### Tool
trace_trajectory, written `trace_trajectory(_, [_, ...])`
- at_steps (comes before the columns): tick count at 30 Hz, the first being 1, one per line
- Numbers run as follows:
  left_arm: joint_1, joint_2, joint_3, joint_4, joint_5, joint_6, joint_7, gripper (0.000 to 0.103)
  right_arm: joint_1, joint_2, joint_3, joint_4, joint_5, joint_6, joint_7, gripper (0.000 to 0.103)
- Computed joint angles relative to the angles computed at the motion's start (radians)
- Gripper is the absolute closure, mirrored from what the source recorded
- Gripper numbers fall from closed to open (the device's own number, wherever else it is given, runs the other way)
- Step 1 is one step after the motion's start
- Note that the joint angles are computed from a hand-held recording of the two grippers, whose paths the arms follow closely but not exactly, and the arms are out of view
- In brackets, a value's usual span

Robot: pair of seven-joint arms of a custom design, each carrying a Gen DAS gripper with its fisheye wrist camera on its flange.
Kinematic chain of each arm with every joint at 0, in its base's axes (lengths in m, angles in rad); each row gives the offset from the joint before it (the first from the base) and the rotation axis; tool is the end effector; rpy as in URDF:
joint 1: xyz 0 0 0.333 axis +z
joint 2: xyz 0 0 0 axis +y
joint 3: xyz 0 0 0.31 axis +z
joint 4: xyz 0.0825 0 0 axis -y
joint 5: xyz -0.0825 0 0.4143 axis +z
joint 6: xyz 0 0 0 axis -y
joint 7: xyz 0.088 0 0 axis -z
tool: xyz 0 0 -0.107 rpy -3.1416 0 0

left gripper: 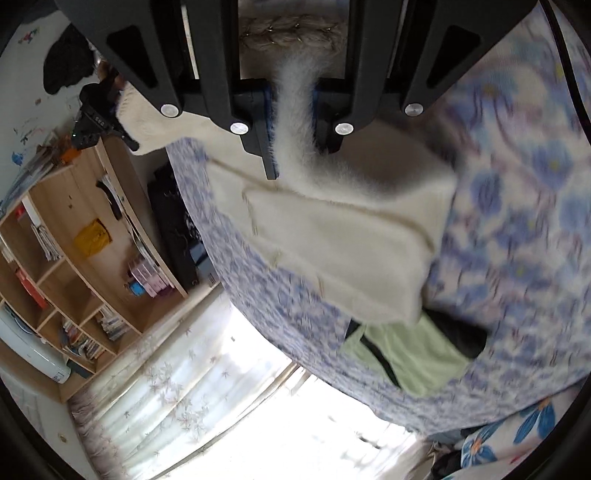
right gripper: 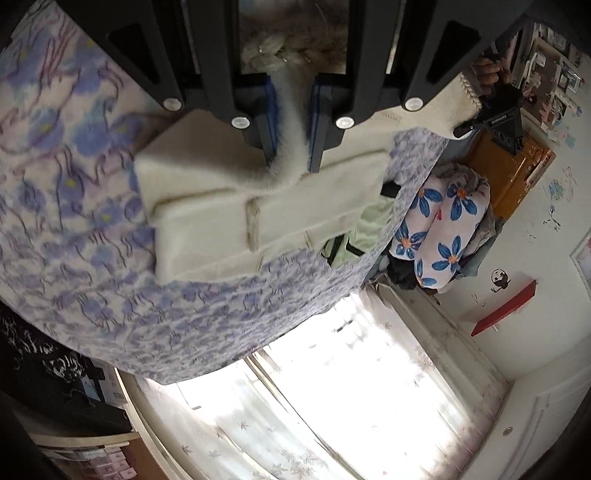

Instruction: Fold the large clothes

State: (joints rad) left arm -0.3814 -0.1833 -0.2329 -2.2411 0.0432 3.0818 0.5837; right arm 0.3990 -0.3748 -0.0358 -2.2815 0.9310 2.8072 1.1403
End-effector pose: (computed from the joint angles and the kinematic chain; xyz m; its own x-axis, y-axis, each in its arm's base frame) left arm 0.4578 -0.3357 0.5483 -0.0038 -0.7480 0.6637 -0.7022 -0.4705 -0.5343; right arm 0.4948 0.1448 0.5766 0.2734 -0.8077 -0.5224 -0.6844 0.2184 -0.6957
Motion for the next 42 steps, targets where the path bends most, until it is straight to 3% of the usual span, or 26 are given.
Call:
trace_trajectory(2, [0.006, 0.08, 0.028, 0.119, -0.016, -0.056, 0.046, 0.091, -0.021, 0.102, 0.004, 0.119, -0.033, 0.003, 0.036, 0.09])
trace_trajectory(4, [0.06, 0.167, 0.013, 0.25, 0.067, -0.135, 0.001, 0.09, -0.063, 0.203, 0.024, 0.232, -0.105, 0.005, 0.12, 0.09])
trace_trajectory(7, [0.095, 0.296, 0.021, 0.442, 0.117, -0.279, -0.027, 0.081, -0.136, 0.368, 0.051, 0.423, -0.314, -0.065, 0.37, 0.088])
trace_trajectory(9, [0.107, 0.376, 0.03, 0.544, 0.131, -0.334, -0.052, 0.072, -0.161, 0.454, 0.054, 0.52, -0.352, -0.1, 0.436, 0.084])
trace_trajectory(11, [0.099, 0.451, 0.058, 0.633, 0.203, -0.373, -0.116, 0.047, -0.18, 0.515, 0.061, 0.575, -0.363, -0.104, 0.464, 0.073])
trace_trajectory(14, [0.055, 0.531, 0.12, 0.736, 0.365, -0.434, -0.222, 0.019, -0.212, 0.577, 0.081, 0.617, -0.326, -0.101, 0.45, 0.061])
trace_trajectory(16, [0.057, 0.572, 0.127, 0.783, 0.408, -0.446, -0.229, 0.018, -0.223, 0.607, 0.085, 0.629, -0.325, -0.091, 0.457, 0.058])
trace_trajectory(24, [0.088, 0.744, 0.088, 0.963, 0.319, -0.599, -0.06, 0.018, -0.215, 0.729, 0.059, 0.722, -0.502, -0.181, 0.565, 0.058])
trace_trajectory(36, [0.023, 0.987, 0.124, 1.296, 0.318, -0.829, 0.162, 0.018, -0.165, 1.0, 0.002, 1.084, -0.79, -0.373, 0.665, 0.058])
trace_trajectory(37, [0.018, 1.001, 0.131, 1.318, 0.319, -0.841, 0.163, 0.02, -0.163, 1.02, -0.002, 1.111, -0.804, -0.383, 0.669, 0.058])
trace_trajectory(40, [0.014, 1.056, 0.14, 1.407, 0.314, -0.862, 0.183, 0.057, -0.161, 1.075, -0.004, 1.191, -0.833, -0.426, 0.667, 0.058])
trace_trajectory(42, [0.01, 1.091, 0.153, 1.469, 0.309, -0.88, 0.18, 0.057, -0.158, 1.107, -0.008, 1.238, -0.851, -0.457, 0.668, 0.058])
